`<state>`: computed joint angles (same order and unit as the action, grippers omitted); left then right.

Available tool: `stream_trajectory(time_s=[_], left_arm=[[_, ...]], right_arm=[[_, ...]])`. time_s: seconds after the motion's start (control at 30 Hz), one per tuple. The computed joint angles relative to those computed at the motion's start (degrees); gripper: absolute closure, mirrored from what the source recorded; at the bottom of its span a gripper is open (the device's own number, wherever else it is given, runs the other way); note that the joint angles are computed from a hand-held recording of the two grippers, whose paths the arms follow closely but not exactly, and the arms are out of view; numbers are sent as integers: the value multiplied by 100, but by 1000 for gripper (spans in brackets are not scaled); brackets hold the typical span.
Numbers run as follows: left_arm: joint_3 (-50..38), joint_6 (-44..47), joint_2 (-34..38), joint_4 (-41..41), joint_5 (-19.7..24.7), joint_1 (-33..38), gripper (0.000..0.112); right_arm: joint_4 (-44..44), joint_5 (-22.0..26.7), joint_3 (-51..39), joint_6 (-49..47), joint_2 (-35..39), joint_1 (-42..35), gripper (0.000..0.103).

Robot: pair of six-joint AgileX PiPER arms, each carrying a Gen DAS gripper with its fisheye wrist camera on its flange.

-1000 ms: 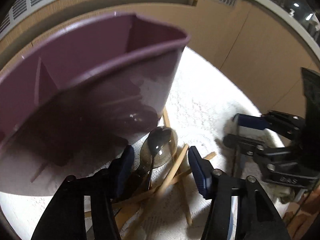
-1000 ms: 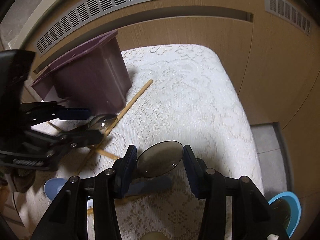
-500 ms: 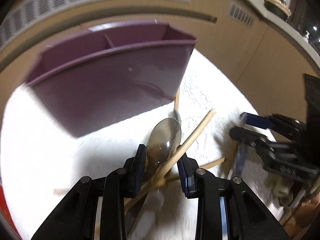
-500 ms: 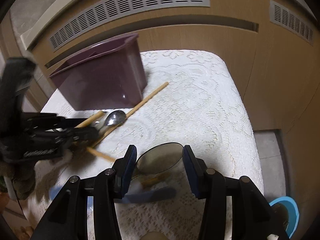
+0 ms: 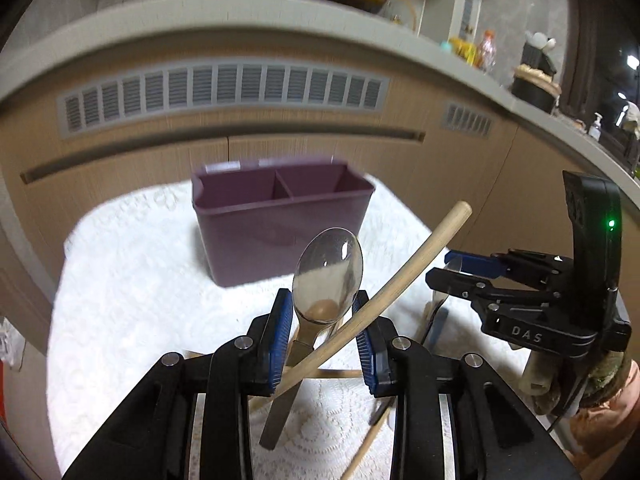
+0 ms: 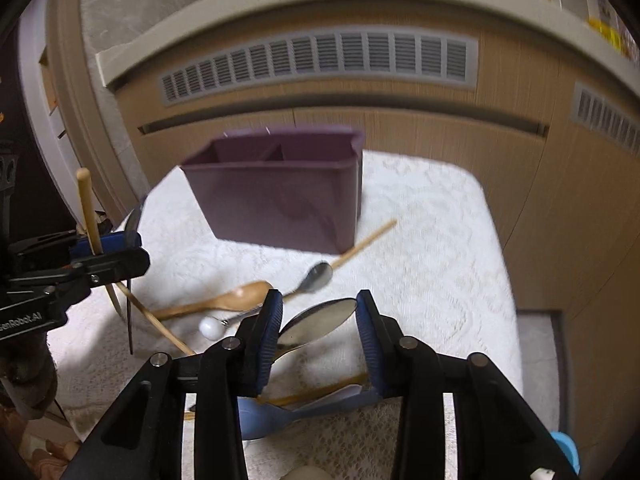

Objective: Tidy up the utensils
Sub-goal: 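Lift the silver spoon with the left tool while the right tool grasps the small white ball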

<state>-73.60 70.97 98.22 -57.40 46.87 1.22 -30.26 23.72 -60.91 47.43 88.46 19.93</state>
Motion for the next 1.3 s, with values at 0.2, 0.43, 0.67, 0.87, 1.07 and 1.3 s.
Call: stream_trajectory(time_s=[0.2, 0.43, 0.67, 0.87, 1.07, 1.3], left_arm=[[369, 376, -529, -465, 306, 403, 81], [578, 694, -1160, -932, 665, 710, 81], [535, 656, -1385, -1068, 1010, 955, 81], [386, 545, -1536, -1128, 1230, 1139, 81], [421, 549, -1561, -1140, 1274, 1263, 81], [531, 608, -1330, -1062, 872, 1289, 81]], right_arm=[[-480, 345, 16, 326, -473, 469, 82], [-860, 582, 94, 600, -953, 806, 91], [-1006, 860, 13, 662, -1345, 1064, 98], [-921, 1040, -198, 536, -1524, 1173, 98], [150, 1176, -218, -951, -1339, 1173, 97], [984, 457, 192, -1138, -500, 739, 55]])
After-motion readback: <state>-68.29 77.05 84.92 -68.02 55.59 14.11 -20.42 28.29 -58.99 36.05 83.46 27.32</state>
